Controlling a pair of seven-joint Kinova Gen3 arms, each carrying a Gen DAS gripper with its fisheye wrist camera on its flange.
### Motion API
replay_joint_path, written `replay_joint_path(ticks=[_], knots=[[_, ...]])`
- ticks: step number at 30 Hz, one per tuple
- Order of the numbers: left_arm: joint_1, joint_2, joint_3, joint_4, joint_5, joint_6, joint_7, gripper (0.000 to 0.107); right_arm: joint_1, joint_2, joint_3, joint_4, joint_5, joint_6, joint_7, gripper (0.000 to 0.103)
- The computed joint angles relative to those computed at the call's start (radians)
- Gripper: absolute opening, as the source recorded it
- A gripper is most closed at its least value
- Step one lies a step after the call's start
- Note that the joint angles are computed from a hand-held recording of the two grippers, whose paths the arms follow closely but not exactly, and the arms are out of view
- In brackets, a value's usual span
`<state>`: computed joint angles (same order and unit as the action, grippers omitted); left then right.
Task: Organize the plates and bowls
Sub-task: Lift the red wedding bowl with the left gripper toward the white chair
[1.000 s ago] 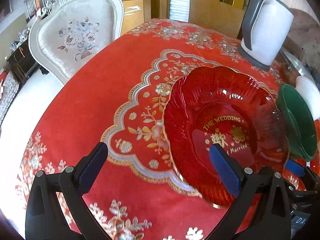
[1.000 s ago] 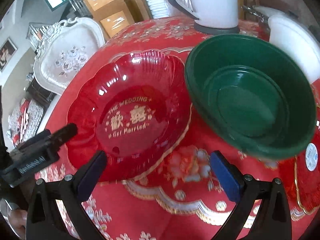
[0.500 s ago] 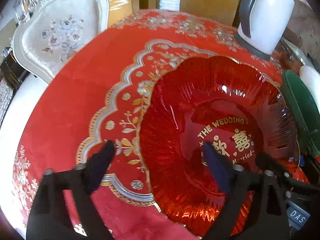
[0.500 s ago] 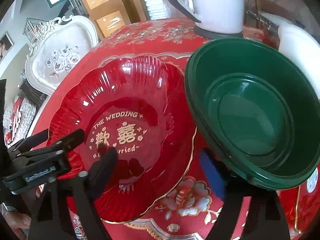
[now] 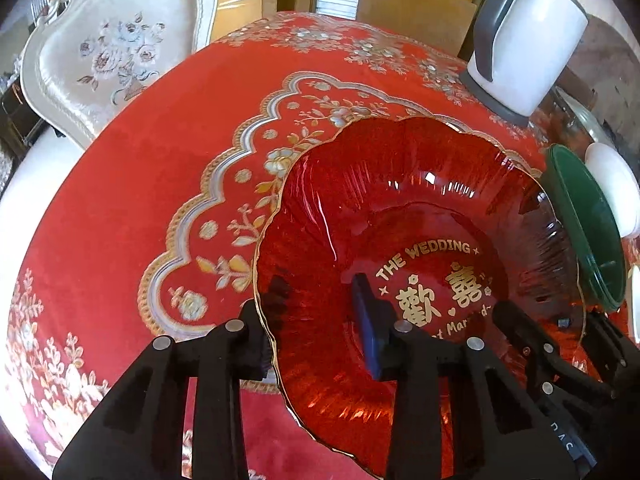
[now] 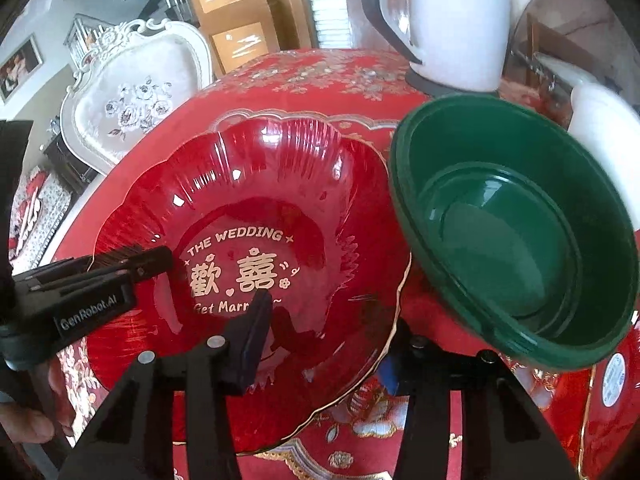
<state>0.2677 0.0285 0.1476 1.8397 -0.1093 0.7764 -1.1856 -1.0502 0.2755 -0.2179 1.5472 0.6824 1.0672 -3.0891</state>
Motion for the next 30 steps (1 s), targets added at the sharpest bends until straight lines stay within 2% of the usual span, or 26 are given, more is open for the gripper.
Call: replay_joint_path(ticks=[2, 4, 7, 16, 24, 30], knots=[[0.003, -0.021, 0.001, 0.015, -0.01, 0.003, 0.013, 0.034, -0.025, 0.013, 0.0, -0.024, 0.027, 0.04, 0.002, 0.047], [-0.009, -0.048, -0.006, 0.036, 0.02, -0.004, -0.008, 0.034, -0.05, 0.021, 0.001, -0.044, 0.052, 0.074, -0.005, 0.047], [-0.028, -0.097, -0.014, 0.066, 0.061, -0.008, -0.035, 0.034, -0.072, 0.022, -0.001, -0.056, 0.076, 0.094, -0.009, 0.047], [-0.093, -0.3, -0.02, 0.167, 0.078, 0.008, -0.042, 0.034, -0.156, 0.039, -0.02, -0.114, 0.131, 0.155, 0.003, 0.048], [-0.177, -0.481, -0.048, 0.269, 0.102, 0.046, -0.072, 0.034, -0.235, 0.076, -0.021, -0.17, 0.16, 0.158, 0.038, 0.05], [-0.252, -0.581, -0.02, 0.342, 0.08, 0.045, -0.041, 0.034, -0.244, 0.116, -0.043, -0.195, 0.159, 0.137, 0.079, 0.05]])
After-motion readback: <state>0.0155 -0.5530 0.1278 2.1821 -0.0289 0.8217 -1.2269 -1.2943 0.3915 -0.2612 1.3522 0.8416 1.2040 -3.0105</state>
